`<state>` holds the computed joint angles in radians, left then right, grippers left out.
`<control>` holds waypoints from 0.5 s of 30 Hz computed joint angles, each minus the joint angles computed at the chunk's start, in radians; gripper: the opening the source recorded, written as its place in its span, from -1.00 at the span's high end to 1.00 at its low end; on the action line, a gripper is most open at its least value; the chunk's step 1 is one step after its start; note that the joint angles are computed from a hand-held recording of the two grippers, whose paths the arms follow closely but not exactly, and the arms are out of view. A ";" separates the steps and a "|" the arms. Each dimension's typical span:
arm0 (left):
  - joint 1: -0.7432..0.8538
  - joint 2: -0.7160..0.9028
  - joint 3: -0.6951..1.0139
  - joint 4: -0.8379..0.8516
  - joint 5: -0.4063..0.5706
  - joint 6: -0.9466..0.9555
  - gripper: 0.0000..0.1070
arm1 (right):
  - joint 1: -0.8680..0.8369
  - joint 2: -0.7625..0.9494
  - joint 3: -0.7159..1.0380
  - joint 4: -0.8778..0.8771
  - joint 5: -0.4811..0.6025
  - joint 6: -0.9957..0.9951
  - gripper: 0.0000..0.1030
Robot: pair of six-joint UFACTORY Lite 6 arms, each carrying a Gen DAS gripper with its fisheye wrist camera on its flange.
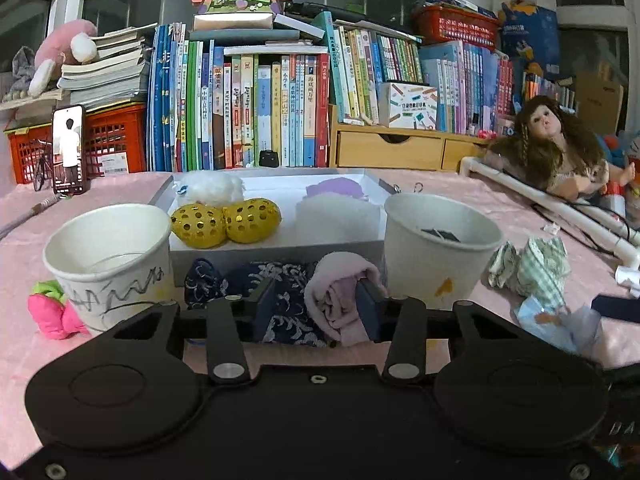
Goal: Organize soft objects
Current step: 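Close the left gripper on the pink folded cloth while the right tool reaches the white tissue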
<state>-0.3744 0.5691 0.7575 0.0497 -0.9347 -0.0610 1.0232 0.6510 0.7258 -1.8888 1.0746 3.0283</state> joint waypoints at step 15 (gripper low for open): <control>0.025 -0.053 -0.081 0.058 -0.026 -0.035 0.92 | 0.013 0.022 0.027 0.035 -0.001 -0.039 -0.73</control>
